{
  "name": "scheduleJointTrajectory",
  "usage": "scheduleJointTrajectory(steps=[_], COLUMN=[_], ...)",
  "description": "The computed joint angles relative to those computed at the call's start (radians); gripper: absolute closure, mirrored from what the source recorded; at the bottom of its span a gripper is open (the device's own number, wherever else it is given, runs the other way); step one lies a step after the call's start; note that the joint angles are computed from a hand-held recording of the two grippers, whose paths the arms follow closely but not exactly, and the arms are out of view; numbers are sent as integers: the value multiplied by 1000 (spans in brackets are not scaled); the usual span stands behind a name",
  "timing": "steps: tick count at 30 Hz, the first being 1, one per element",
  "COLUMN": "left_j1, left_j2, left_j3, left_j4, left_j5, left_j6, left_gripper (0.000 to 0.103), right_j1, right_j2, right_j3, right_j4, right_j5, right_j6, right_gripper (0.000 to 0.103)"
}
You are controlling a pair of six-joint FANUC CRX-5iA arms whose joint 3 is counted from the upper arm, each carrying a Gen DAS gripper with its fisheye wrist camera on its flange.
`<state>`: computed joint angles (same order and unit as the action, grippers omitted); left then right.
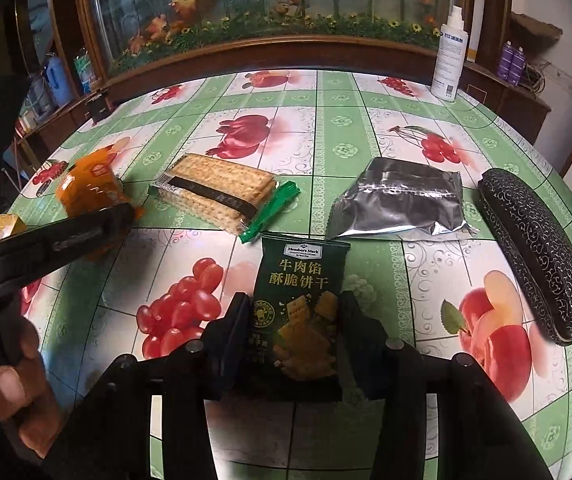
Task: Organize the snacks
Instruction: 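Grasp the orange snack bag with left tool while right tool grasps the green cracker pack, then carry both packs over the yellow tray and open both tools to release them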
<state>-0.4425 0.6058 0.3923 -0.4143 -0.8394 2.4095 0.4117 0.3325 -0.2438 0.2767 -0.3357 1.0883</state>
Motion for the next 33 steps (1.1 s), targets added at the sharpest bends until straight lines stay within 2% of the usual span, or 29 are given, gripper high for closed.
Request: scheduleJointTrajectory(steps=[3, 10, 13, 18, 22, 24, 26, 28, 33], left_j1=[15, -7, -36, -93, -109, -120, -136, -152, -161], left_j2=[-63, -241, -316, -414, -484, -508, -527, -540, -568], left_j3=[-108, -346, -409, -466, -513, -523, -531, -533, -550], left_j4=[51, 40, -24, -157, -219, -254, -288, -322, -364], left_j5=[70, 208, 212, 159, 125, 91, 53, 7, -68], left_j6=[-10, 49, 120, 249, 330, 365, 394, 424, 474], left_gripper=[92, 93, 93, 93, 93, 93, 93, 92, 92], right_j1=[-15, -11, 0, 28, 57, 57, 89, 95, 148], right_j2=[-21, -132, -193, -281, -330, -346, -365, -370, -370], right_j3=[25, -57, -96, -116, -114, -91, -102, -81, -66], right_j4=[-173, -277, -334, -488, -591, -701, -689, -763, -793], right_j5=[-25, 2, 12, -14, -38, -72, -61, -88, -93], right_j6=[148, 254, 313, 478, 590, 697, 692, 764, 793], right_gripper=[57, 57, 57, 57, 57, 57, 57, 57, 57])
